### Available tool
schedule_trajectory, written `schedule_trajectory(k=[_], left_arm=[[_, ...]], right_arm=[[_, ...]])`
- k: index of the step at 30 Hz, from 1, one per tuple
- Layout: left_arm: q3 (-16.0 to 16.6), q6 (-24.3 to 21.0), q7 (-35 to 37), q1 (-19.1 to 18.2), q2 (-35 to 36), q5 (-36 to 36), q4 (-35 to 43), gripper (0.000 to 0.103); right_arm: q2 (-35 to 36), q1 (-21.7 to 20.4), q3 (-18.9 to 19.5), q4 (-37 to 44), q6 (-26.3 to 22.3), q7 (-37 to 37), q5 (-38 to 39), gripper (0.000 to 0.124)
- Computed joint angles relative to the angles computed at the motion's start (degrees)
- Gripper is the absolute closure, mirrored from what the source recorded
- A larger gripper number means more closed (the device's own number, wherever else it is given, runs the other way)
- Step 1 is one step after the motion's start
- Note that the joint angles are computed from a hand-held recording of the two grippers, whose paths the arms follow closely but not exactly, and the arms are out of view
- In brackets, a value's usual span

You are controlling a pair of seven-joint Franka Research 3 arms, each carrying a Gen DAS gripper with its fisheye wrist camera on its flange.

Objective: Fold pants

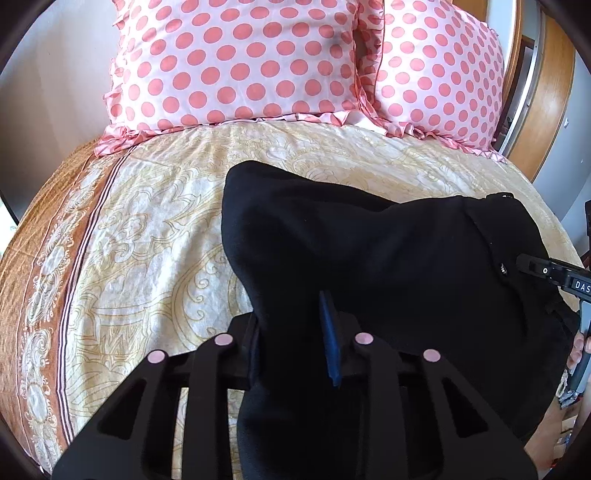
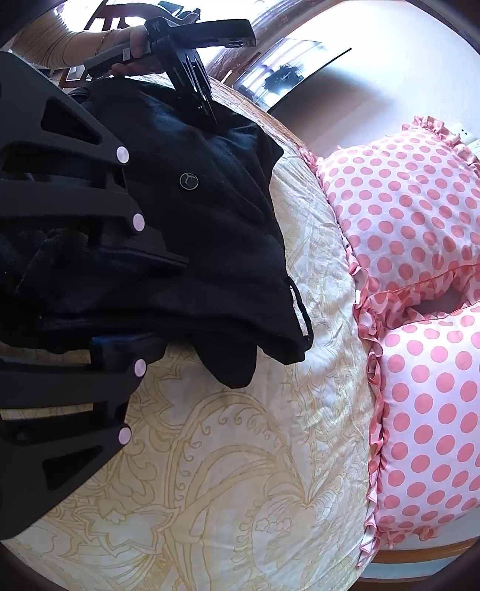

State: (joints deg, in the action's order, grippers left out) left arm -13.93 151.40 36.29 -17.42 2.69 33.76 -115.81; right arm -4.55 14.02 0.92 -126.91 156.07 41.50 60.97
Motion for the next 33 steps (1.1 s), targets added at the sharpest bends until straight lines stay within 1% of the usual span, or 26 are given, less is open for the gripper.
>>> schedule_trajectory(k=[1,3,5,7,13,18,23,24,27,30,33], left_arm=[[0.1,0.3,-1.2,0.0,-0.4,1.1,-0.4,0.091],[0.4,3.0,-1.9,0.5,-1.4,0.8,-1.7,0.096],[0.5,5.2,-1.6,1.0,-2.1,-0.8,-2.5,0.097],[0.5,6.4,-2.0,1.4,-2.2,-0.8,-2.5,0.098],[0.6,6.4,-4.8,1.7,-0.7,4.1,1.1,0.098],[1.9,4.9,-5.7,1.3,3.7,8.7,8.5,0.098],[4.4,3.1,-5.7,0.7,10.5,9.9,18.1,0.098],[4.4,2.5,-4.1,1.2,11.9,7.4,19.8,0.098],[6.0,1.2,-4.3,0.8,14.7,6.2,22.5,0.098],[7.1,0.7,-4.9,0.5,16.1,6.0,22.6,0.098],[6.8,0.0,-3.1,0.8,16.7,3.9,22.1,0.095]], right_arm=[[-0.1,0.0,-0.1,0.1,-0.2,-0.5,0.7,0.099],[-0.4,0.0,-0.4,0.3,-1.0,-1.7,2.7,0.103],[-0.5,-0.2,-0.7,0.9,-2.2,-2.6,4.3,0.106],[-0.5,-0.4,-0.8,1.6,-3.2,-3.2,5.2,0.107],[1.8,-1.1,-0.5,5.6,-4.4,-2.8,5.4,0.109],[8.0,-2.3,0.3,13.7,-5.6,-0.1,4.3,0.109],[17.9,-4.7,2.0,26.6,-7.3,6.2,0.6,0.109],[19.7,-5.2,2.5,28.9,-7.7,7.4,-0.4,0.109],[24.5,-6.0,3.6,34.9,-8.1,12.1,-5.2,0.109],[26.8,-6.6,4.3,37.4,-8.0,15.5,-9.6,0.109],[27.1,-6.2,4.1,36.7,-7.3,19.2,-14.9,0.108]])
